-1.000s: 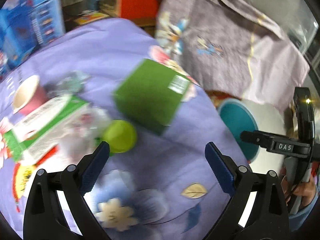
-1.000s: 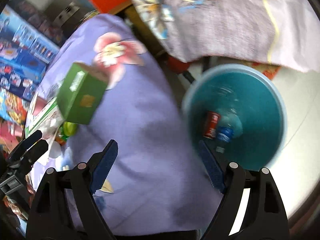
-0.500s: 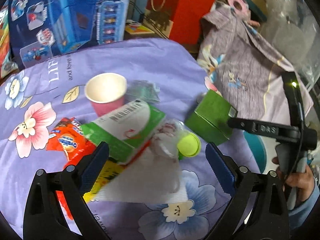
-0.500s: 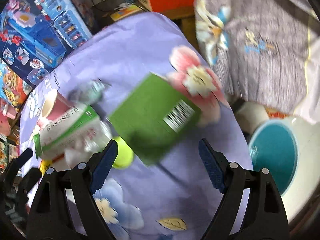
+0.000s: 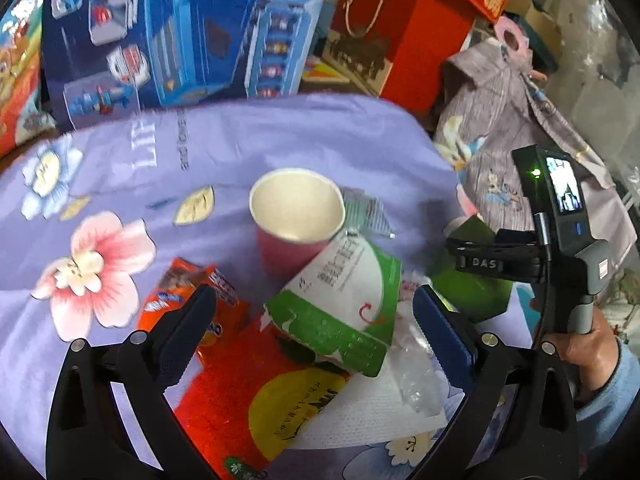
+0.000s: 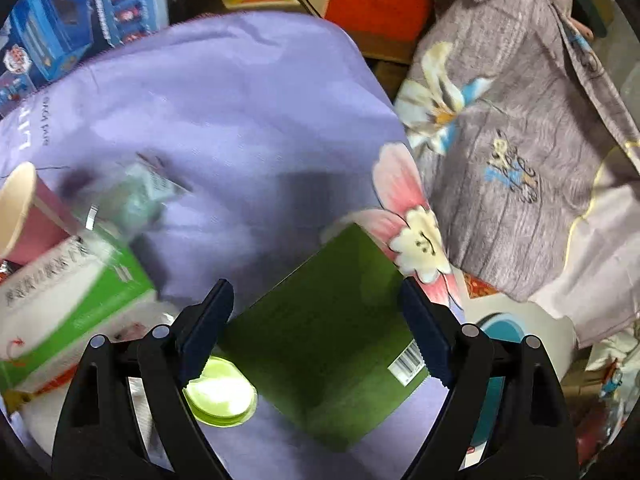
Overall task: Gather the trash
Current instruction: 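Move both tools back over the table toward the green box, then grasp the green box with the right tool and lift it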
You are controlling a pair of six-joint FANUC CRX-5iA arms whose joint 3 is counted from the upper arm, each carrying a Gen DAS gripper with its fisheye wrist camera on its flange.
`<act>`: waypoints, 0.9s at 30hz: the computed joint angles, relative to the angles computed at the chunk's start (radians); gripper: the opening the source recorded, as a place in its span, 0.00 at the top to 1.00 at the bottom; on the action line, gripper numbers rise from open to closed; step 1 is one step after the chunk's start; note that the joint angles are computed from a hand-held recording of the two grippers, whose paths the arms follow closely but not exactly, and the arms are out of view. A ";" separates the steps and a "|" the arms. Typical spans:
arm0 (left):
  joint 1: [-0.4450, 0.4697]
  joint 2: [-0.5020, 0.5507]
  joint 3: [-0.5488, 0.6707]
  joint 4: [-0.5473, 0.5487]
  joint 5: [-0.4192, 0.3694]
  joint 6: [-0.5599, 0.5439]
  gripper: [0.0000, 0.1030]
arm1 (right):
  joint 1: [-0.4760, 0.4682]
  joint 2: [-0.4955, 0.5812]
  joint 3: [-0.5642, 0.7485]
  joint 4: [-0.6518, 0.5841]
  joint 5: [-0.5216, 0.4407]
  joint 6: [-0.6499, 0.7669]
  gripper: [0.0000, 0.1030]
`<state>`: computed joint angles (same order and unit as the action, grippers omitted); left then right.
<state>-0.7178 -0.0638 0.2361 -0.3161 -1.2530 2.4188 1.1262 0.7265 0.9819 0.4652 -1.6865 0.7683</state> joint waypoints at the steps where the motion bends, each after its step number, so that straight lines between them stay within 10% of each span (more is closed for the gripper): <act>1: 0.002 0.001 -0.005 0.007 0.005 -0.002 0.04 | -0.003 -0.034 -0.056 -0.005 0.020 -0.025 0.21; 27: -0.115 0.098 0.098 -0.011 -0.061 0.083 0.04 | 0.015 -0.546 -0.723 -0.137 0.372 -0.244 0.16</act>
